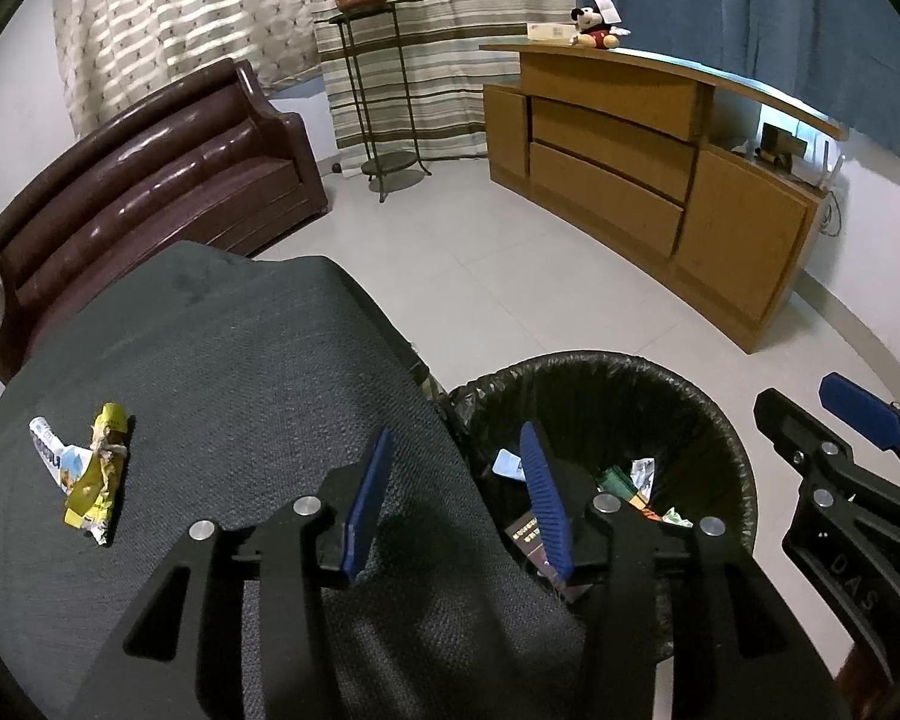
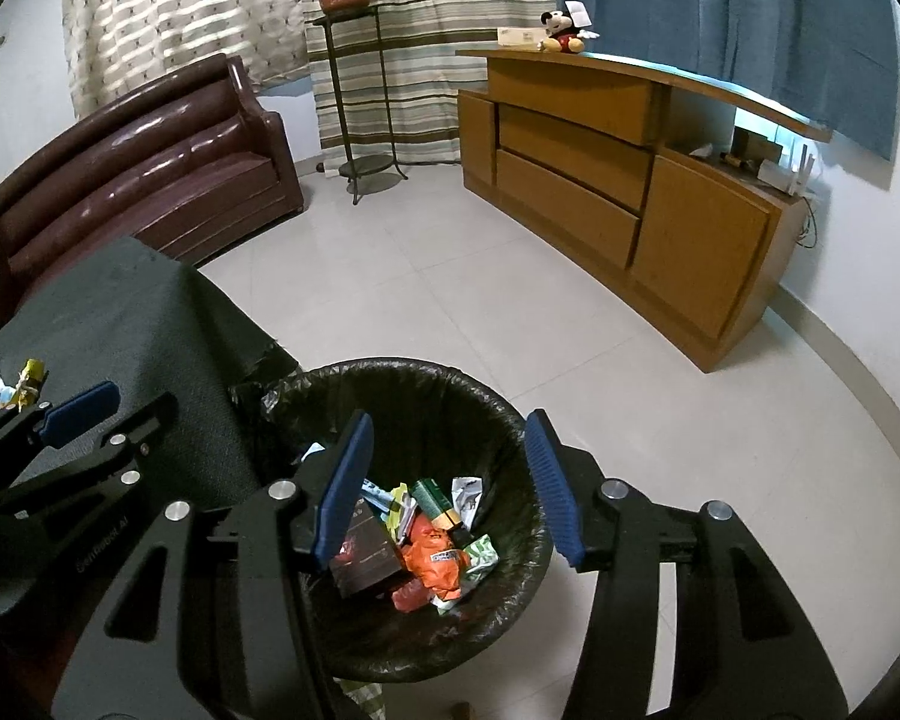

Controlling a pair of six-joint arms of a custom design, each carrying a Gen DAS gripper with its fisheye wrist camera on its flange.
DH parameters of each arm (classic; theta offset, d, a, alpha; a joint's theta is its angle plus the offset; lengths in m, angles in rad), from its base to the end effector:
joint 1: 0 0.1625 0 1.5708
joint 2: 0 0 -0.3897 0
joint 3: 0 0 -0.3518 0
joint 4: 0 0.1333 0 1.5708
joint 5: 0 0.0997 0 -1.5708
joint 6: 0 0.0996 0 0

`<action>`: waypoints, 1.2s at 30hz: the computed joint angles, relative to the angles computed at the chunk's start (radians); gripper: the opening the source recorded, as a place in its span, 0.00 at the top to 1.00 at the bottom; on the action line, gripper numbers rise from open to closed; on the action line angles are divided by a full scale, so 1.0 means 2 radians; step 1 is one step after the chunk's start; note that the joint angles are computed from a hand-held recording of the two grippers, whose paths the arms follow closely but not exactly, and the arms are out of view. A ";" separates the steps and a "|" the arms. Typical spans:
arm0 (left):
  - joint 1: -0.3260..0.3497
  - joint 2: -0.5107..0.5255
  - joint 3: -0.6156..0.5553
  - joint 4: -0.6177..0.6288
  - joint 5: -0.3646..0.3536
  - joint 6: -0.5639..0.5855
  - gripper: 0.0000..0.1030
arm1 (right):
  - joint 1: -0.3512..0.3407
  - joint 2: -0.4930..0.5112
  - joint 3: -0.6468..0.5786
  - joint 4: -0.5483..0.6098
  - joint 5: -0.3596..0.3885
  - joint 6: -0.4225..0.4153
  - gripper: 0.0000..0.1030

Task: Collect trash
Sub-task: 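Open the right gripper over the bin while the left gripper drops the blue tube in, then move both open grippers back over the remaining trash on the table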

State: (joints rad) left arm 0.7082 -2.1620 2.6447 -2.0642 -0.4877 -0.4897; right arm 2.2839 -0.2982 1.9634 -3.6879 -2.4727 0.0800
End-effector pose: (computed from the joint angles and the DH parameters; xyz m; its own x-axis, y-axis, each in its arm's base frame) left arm -0.0039 -0.2947 0.2772 -0.6326 0.0027 -0.7745 0.5235 0.7385 -0.4249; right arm 0.3400 -0.3088 -0.0853 -0.7379 -0.0917 0.6686 -0.5312 0.6900 -0.4917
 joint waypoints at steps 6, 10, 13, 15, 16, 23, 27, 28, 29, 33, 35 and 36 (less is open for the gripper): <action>-0.011 -0.023 -0.003 0.037 0.001 -0.019 0.54 | 0.003 -0.003 -0.001 0.003 0.000 -0.002 0.50; -0.019 -0.064 -0.017 0.117 0.007 -0.058 0.54 | 0.008 -0.004 -0.004 0.010 0.002 0.002 0.50; -0.022 -0.105 -0.033 0.198 0.016 -0.092 0.53 | 0.013 -0.002 -0.008 0.022 0.008 0.009 0.50; -0.023 -0.134 -0.048 0.262 0.022 -0.122 0.53 | 0.018 0.002 -0.014 0.031 0.011 0.011 0.50; -0.023 -0.147 -0.056 0.290 0.025 -0.134 0.52 | 0.020 0.004 -0.017 0.034 0.012 0.010 0.50; -0.030 -0.211 -0.127 0.527 0.050 -0.268 0.48 | 0.046 0.022 -0.056 0.075 0.029 0.012 0.50; -0.023 -0.228 -0.166 0.630 0.060 -0.336 0.47 | 0.062 0.036 -0.088 0.103 0.046 0.015 0.50; -0.016 -0.231 -0.173 0.644 0.064 -0.345 0.47 | 0.066 0.040 -0.095 0.109 0.050 0.016 0.50; -0.010 -0.232 -0.179 0.653 0.067 -0.351 0.47 | 0.071 0.046 -0.108 0.119 0.056 0.016 0.49; 0.026 -0.241 -0.196 0.662 0.088 -0.347 0.47 | 0.088 0.068 -0.154 0.158 0.076 0.021 0.49; 0.046 -0.245 -0.201 0.650 0.097 -0.334 0.47 | 0.096 0.080 -0.179 0.177 0.087 0.021 0.49; 0.060 -0.249 -0.200 0.625 0.103 -0.310 0.47 | 0.099 0.086 -0.191 0.186 0.091 0.021 0.49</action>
